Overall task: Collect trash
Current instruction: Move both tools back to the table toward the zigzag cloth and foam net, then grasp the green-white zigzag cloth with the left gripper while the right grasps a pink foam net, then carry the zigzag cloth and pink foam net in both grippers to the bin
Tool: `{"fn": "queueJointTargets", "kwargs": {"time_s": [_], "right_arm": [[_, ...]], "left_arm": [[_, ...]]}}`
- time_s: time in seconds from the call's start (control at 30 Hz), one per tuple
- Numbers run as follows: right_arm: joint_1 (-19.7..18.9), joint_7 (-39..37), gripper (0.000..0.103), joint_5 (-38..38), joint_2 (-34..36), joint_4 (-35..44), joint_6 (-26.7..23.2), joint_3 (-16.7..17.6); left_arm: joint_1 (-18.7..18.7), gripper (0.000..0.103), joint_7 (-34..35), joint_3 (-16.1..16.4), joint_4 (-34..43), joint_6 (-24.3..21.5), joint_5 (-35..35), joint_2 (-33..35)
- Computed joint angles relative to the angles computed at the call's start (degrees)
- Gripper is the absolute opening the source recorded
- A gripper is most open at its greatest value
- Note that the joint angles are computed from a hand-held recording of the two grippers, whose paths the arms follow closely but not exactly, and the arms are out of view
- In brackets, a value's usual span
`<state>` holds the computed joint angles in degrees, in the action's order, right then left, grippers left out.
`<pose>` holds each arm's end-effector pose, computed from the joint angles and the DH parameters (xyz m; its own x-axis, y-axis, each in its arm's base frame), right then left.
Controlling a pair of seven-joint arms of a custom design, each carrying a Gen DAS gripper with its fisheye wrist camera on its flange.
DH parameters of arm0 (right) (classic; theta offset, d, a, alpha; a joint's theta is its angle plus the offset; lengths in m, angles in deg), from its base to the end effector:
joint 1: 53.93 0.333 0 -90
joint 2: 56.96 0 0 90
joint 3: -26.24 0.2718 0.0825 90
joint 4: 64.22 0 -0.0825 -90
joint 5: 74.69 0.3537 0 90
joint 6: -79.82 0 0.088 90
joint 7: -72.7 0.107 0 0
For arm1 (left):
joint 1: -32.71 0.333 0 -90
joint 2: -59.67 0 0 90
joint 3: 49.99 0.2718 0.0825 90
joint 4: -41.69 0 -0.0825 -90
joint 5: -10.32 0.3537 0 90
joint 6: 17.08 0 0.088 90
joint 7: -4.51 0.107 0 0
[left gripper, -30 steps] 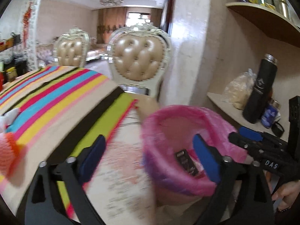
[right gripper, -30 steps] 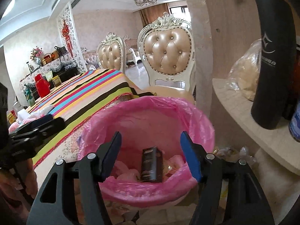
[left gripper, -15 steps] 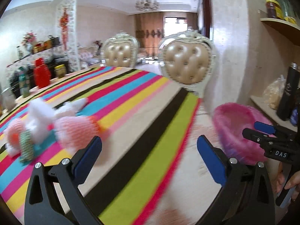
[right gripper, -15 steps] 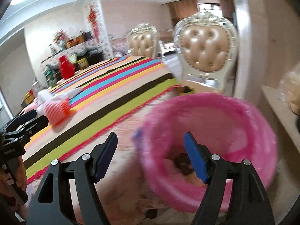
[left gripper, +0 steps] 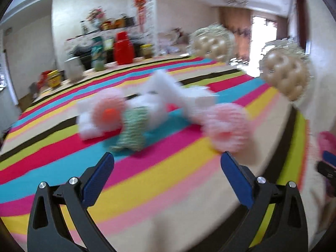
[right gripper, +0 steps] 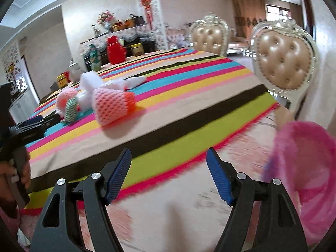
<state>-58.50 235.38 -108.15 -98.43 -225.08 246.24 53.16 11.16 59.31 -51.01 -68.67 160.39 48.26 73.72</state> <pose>0.3374 0.1686 0.4362 -0.2609 -0.9541 -0.1470 -0.5729 0.2756 -0.7719 0.5467 -0.2818 0.4366 -0.3886 -0.9200 -0.0499 -0.5317 0.2681 -0.8034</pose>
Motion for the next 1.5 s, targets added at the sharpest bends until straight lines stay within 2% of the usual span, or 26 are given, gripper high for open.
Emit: {"fn": "queueJointTargets", "kwargs": {"time_s": [0.03,0.07,0.1,0.13,0.23,0.37,0.5,0.6,0.67,0.7,0.77,0.8,0.83,0.93,0.97,1.07,1.13,1.23,1.27,1.3,1.5], "right_arm": [[-0.6,-0.1,0.070,-0.3,1.5,1.2,0.8,0.5],[-1.2,-0.3,0.070,-0.8,3.2,2.5,1.6,0.9],[-1.7,-0.6,0.070,-1.3,4.3,3.5,2.2,1.2],[-2.6,-0.8,0.071,-2.1,5.9,5.1,2.6,2.0],[-3.9,-1.1,0.072,-4.1,10.9,9.7,2.3,2.7],[-4.7,0.2,0.072,-7.5,18.1,15.2,3.5,1.7],[-3.8,0.9,0.072,-10.9,25.9,22.2,1.8,0.3],[-2.7,1.9,0.072,-14.1,30.7,27.0,0.6,-0.4],[-1.1,1.3,0.072,-14.8,32.3,28.9,-0.6,-1.3],[-0.3,1.1,0.072,-15.3,33.0,29.7,-0.9,-1.8],[0.9,2.3,0.072,-17.1,33.8,30.5,-1.6,-2.6],[1.6,2.3,0.071,-17.2,34.1,30.8,-1.9,-3.1],[2.3,2.7,0.070,-17.5,34.7,31.2,-2.2,-3.7],[4.6,3.5,0.066,-17.9,36.2,32.5,-3.3,-5.2],[5.3,3.7,0.065,-18.3,37.2,33.5,-4.2,-5.7],[7.7,3.1,0.058,-17.2,38.9,35.2,-6.5,-7.4],[9.2,2.7,0.051,-16.6,40.0,36.2,-7.6,-8.6],[11.2,2.1,0.038,-15.5,40.9,36.5,-7.6,-10.7],[11.9,2.4,0.029,-15.6,41.0,36.5,-7.3,-11.5],[12.5,3.5,0.026,-16.5,40.6,36.1,-6.8,-12.2],[16.3,12.0,0.020,-23.4,37.0,33.2,-7.9,-16.0]], "left_arm": [[0.0,0.098,-0.3,0.6,1.2,-0.8,0.2,0.8],[1.1,0.098,1.2,-0.3,2.7,-2.3,-1.3,1.8],[4.0,0.098,5.8,-3.3,4.6,-3.7,-5.8,3.3],[5.1,0.098,8.1,-4.4,5.9,-4.5,-8.1,4.3],[4.6,0.098,10.8,-4.1,11.2,-7.8,-11.0,7.9],[4.7,0.098,15.0,-5.3,16.4,-11.5,-15.4,11.4],[1.6,0.098,13.8,-2.4,21.6,-13.9,-14.4,14.8],[3.1,0.097,15.6,-4.3,25.0,-14.8,-17.6,17.5],[4.9,0.087,18.7,-6.8,26.7,-16.0,-21.2,19.0],[5.4,0.078,20.1,-7.4,27.3,-16.4,-22.5,19.5],[8.0,0.060,25.7,-11.0,29.3,-18.5,-27.0,21.2],[8.8,0.047,27.7,-12.0,29.5,-18.8,-28.9,21.4],[8.9,0.038,28.5,-11.9,29.7,-18.7,-30.2,21.6],[10.7,0.032,33.1,-13.8,28.0,-16.4,-34.5,21.0],[10.6,0.031,33.6,-13.5,27.1,-15.3,-35.1,20.5],[10.0,0.030,34.0,-12.3,23.6,-11.6,-35.9,18.4],[10.5,0.030,35.2,-13.0,22.6,-10.5,-37.0,17.8],[10.6,0.030,36.3,-13.5,20.4,-8.2,-38.1,16.5],[10.9,0.030,36.9,-13.9,19.6,-7.3,-38.6,16.1],[11.5,0.030,37.8,-14.7,19.1,-6.4,-39.2,15.9],[13.2,0.030,40.5,-17.0,17.6,-4.7,-42.1,15.2]]}}
